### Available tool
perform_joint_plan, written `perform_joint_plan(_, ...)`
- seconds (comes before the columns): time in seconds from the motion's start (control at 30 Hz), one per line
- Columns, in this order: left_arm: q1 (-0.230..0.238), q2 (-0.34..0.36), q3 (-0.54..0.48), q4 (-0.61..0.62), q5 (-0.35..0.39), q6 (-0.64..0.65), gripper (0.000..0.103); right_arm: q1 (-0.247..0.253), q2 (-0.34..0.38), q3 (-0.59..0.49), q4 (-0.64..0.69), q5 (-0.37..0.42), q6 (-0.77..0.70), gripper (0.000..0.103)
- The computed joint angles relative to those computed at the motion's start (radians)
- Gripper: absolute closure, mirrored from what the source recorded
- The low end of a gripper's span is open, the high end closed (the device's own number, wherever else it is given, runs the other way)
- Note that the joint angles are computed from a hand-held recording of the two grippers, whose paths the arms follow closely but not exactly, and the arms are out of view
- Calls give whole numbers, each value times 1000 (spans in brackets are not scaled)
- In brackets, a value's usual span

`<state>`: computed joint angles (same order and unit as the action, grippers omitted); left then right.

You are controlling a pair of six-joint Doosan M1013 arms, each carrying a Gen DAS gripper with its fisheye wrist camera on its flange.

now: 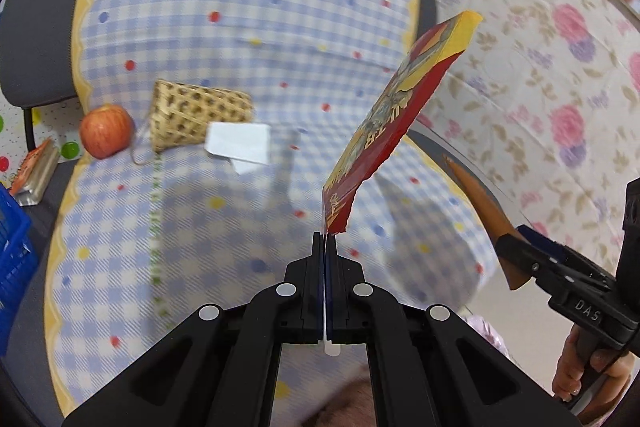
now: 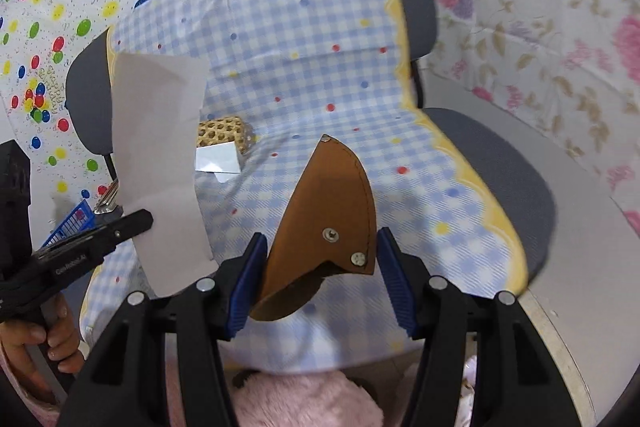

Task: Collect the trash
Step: 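Carry the snack box and leather piece with both tools over the wastebasket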

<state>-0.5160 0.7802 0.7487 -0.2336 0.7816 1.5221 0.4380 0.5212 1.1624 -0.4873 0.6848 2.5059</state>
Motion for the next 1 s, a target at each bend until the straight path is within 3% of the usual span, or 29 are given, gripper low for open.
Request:
perform_joint_plan(0.13, -21, -38, 65, -17, -43, 62, 102, 14, -51, 80, -92, -9, 115, 47)
perform_joint_plan(0.33, -44, -63, 110, -206, -59, 261, 102, 36, -126, 189, -225, 36, 280, 47)
perform_joint_plan(0.63, -96, -55, 121, -320, 9, 438, 103, 85, -218, 321, -400, 190, 509, 47)
perform_joint_plan(1.0, -162, -43, 122, -323, 78, 554, 103, 116, -291, 441, -397, 311, 645, 47)
